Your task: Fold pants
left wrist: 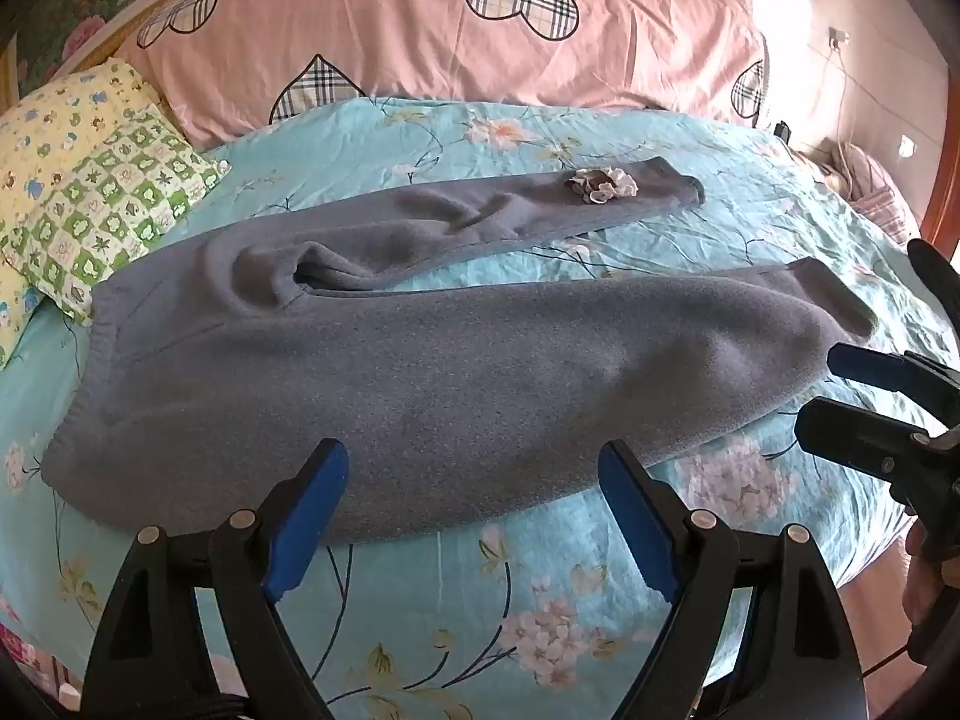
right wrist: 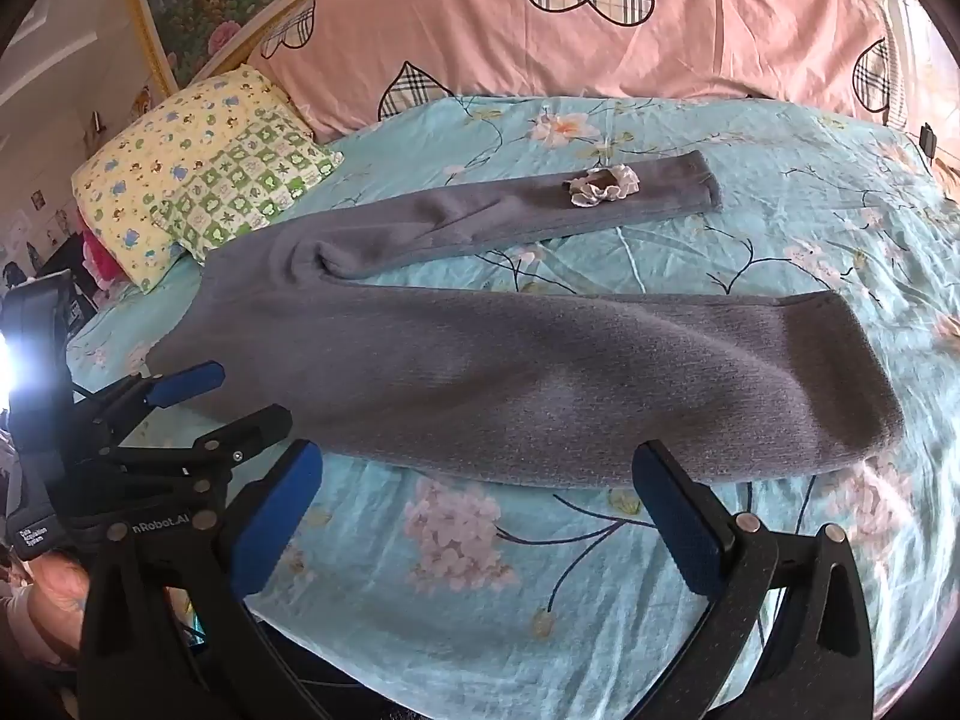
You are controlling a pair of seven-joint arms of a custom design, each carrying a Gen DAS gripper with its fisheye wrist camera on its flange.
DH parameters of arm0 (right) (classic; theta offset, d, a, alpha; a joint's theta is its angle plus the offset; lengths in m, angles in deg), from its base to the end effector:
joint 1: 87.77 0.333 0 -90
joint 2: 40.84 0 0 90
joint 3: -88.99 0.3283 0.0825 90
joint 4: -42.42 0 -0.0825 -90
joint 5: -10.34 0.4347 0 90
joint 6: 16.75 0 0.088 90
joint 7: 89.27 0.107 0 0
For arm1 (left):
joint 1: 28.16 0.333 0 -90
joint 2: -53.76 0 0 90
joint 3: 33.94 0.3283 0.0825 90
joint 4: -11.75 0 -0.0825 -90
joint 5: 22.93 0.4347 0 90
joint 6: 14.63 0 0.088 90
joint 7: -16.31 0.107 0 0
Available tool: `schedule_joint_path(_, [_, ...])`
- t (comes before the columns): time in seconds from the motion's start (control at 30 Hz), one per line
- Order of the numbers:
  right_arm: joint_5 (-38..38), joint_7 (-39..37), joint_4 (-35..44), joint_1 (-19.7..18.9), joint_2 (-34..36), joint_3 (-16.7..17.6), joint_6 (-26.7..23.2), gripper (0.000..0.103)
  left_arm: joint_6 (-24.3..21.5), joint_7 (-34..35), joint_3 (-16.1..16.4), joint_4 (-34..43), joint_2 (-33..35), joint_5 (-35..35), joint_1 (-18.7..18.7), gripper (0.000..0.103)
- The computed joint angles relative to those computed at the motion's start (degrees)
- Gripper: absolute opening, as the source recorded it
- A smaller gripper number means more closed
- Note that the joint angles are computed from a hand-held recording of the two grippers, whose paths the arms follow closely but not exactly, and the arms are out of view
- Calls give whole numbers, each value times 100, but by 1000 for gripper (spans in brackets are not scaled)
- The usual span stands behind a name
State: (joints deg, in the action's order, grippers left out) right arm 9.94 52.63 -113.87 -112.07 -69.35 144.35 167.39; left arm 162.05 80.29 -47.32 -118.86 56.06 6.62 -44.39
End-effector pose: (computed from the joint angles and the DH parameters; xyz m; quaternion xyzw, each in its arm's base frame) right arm 0.4045 0.2336 0.3786 -0.5575 0.7172 -0.2199 0.3556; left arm 0.5025 -0.3311 0.3990 -0.4476 0.8110 -0.3149 0.2069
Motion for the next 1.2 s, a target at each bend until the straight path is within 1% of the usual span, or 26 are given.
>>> schedule_joint_path(0.1, [28, -13, -40, 45, 30, -18, 90, 103, -8, 63, -11, 3, 6, -66, 4, 86])
schedule_joint_path(0.17, [72, -26, -45, 53, 14, -2, 97, 103, -4, 160, -26, -2, 10, -177, 14, 86])
schedule_joint_path(0.2, [110, -17, -11, 88, 0, -15, 22, 103, -17, 164, -25, 4, 12, -186, 10, 86])
schedule_joint_path(0.37, [61, 33, 57, 16, -21, 89, -32, 103, -27, 312, -45, 7, 17, -329, 2, 86])
schedule_joint_path(0.4, [34, 12, 46, 47, 19, 26, 8, 103, -22, 317, -44, 4, 16, -334, -1, 86])
schedule_joint_path(0.53, [72, 27, 51, 39, 20, 52, 52, 103, -19, 450, -68, -16, 8, -488, 8, 86])
schedule_joint_path(0.63, [-18, -2, 113, 109, -16, -29, -223, 103, -34, 569, -84, -6, 18, -628, 11, 86])
schedule_joint_path(0.67, [-62, 17, 108, 155, 27, -116, -171, 103, -37, 578, -81, -3, 20, -643, 8, 86])
schedule_joint_path(0.73, [-121, 65, 110, 194, 16, -151, -182, 103, -44, 658, -95, 0, 22, -736, 11, 86])
schedule_joint_path(0.77, [-143, 39, 81, 296, 44, -289, -163, 103, -46, 671, -93, 1, 23, -749, 8, 86])
schedule_joint_path(0.9, [-143, 22, 54, 385, 113, -412, -58, 103, -41, 781, -108, -2, 27, -868, 8, 86])
schedule_joint_path(0.93, [-136, 25, 48, 345, 102, -369, -11, 103, -44, 779, -103, 2, 29, -869, 4, 86])
schedule_joint_path(1.0, [-126, 46, 29, 5, -21, -12, 141, 103, -40, 841, -115, -3, 28, -937, 7, 86])
schedule_joint_path(1.07, [-49, 12, 28, -182, -110, 202, 214, 103, -41, 858, -115, -4, 30, -971, 3, 86])
schedule_joint_path(1.17, [84, -80, 46, -402, -217, 462, 257, 103, -37, 932, -123, -16, 22, -1064, 7, 86])
schedule_joint_path(1.2, [120, -115, 45, -394, -203, 459, 264, 103, -35, 983, -134, -17, 24, -1119, 11, 86])
